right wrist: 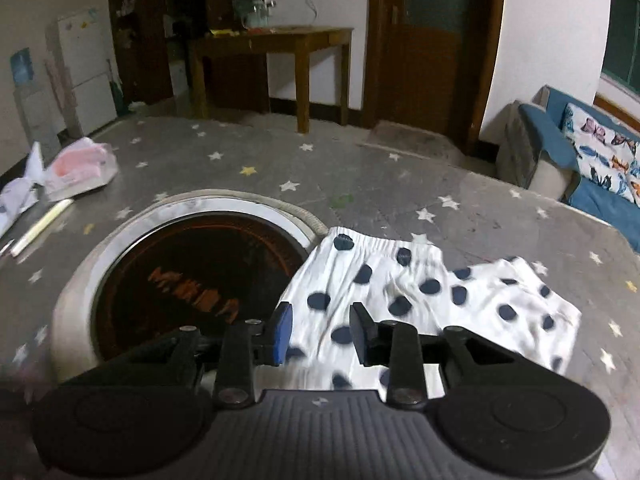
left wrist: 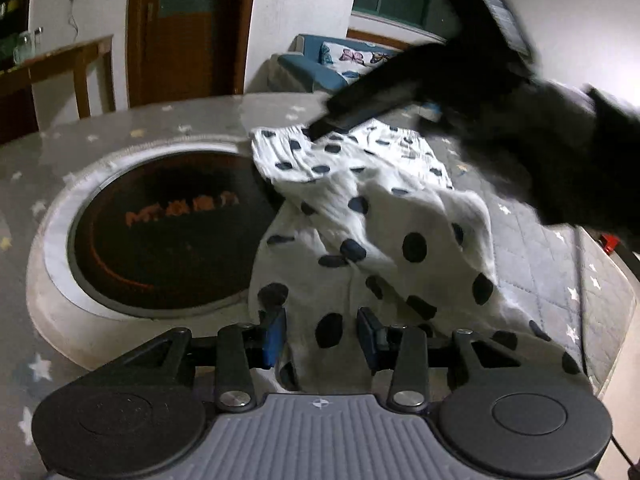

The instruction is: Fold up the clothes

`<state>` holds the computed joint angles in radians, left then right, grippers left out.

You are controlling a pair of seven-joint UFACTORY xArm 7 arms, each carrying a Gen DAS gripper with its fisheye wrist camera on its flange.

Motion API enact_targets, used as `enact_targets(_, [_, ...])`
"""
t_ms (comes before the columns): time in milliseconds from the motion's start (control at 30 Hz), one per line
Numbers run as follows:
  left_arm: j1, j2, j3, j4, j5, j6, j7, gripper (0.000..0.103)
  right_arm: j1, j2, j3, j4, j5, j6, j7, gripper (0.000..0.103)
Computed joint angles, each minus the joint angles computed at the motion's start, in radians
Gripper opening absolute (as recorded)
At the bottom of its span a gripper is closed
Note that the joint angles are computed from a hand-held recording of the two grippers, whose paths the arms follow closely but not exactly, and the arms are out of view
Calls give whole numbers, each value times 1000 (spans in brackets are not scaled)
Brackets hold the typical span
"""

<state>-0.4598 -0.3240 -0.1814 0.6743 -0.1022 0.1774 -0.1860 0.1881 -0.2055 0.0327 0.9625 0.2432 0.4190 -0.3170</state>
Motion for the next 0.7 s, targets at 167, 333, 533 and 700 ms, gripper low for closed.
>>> enact_targets(167, [-29, 6, 27, -16, -35, -21, 29, 43, -14, 152, 28, 117, -42, -1, 82, 35])
enact_targets(333, [-45, 4, 40, -26, -65, -40, 46, 43, -19, 267, 45, 225, -118, 19, 187, 39])
enact_targets(533, [-50, 1, 44, -27, -74, -39, 54, 43, 0, 336, 29, 269, -304, 4, 352, 36])
enact_targets(700, [-43, 2, 35, -26, -71, -42, 52, 48, 4, 345, 18, 270, -399, -17, 417, 13])
